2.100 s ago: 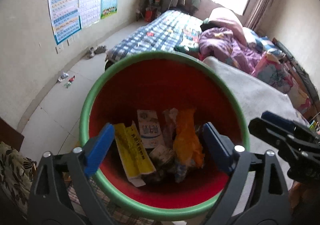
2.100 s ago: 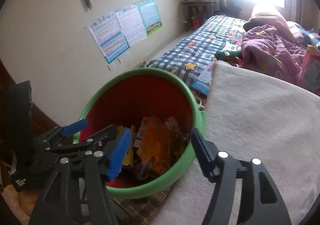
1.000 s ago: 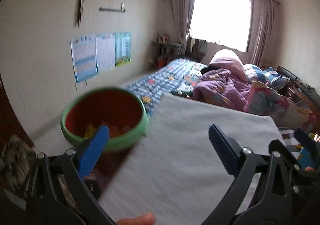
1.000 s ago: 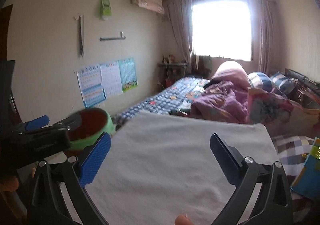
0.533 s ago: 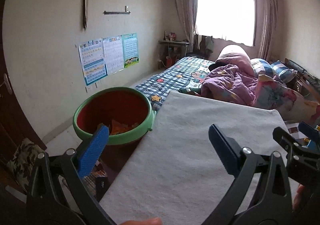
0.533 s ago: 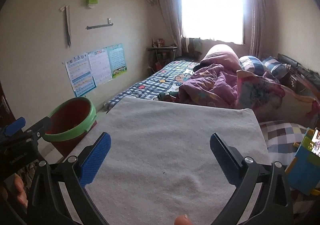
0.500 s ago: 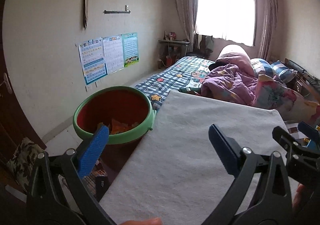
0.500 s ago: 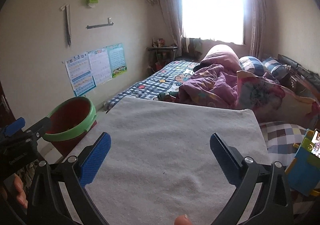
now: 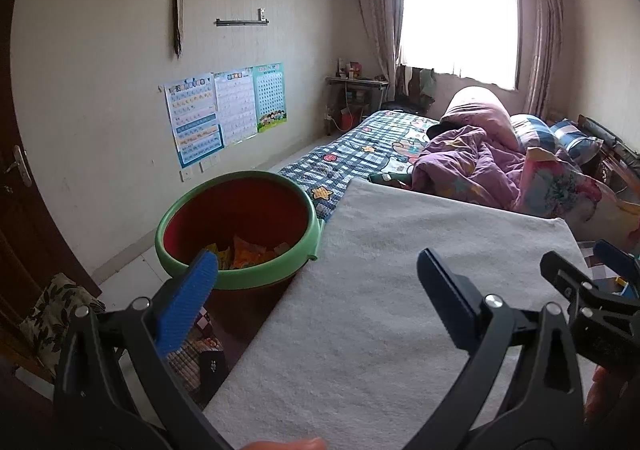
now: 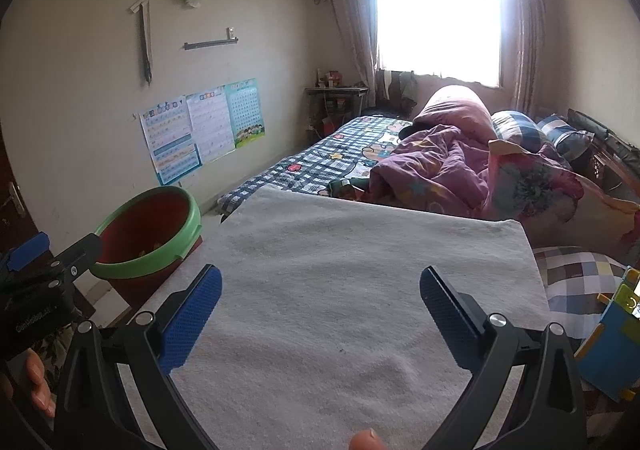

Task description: Collect trash

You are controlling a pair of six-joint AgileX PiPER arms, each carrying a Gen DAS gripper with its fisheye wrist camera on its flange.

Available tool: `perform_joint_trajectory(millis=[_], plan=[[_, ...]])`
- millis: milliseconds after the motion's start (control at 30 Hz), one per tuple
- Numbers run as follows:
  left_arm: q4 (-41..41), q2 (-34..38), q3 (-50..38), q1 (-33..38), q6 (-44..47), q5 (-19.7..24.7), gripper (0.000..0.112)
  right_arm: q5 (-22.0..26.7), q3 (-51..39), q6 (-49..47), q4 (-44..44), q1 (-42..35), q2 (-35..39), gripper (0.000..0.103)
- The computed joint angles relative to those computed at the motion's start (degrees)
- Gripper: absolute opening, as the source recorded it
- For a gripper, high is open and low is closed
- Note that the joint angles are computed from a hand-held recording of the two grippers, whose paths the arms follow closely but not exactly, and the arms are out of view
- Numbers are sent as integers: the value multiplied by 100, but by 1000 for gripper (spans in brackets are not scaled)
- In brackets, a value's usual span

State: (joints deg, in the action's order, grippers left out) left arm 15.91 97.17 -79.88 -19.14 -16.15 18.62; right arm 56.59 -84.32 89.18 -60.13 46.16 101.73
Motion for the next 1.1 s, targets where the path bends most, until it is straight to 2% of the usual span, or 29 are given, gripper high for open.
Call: perform_joint_trajectory(millis=[1100], plan=[[404,284,-324,-333,-383,258,98,-460,511,-34,219,-463,-246,96]])
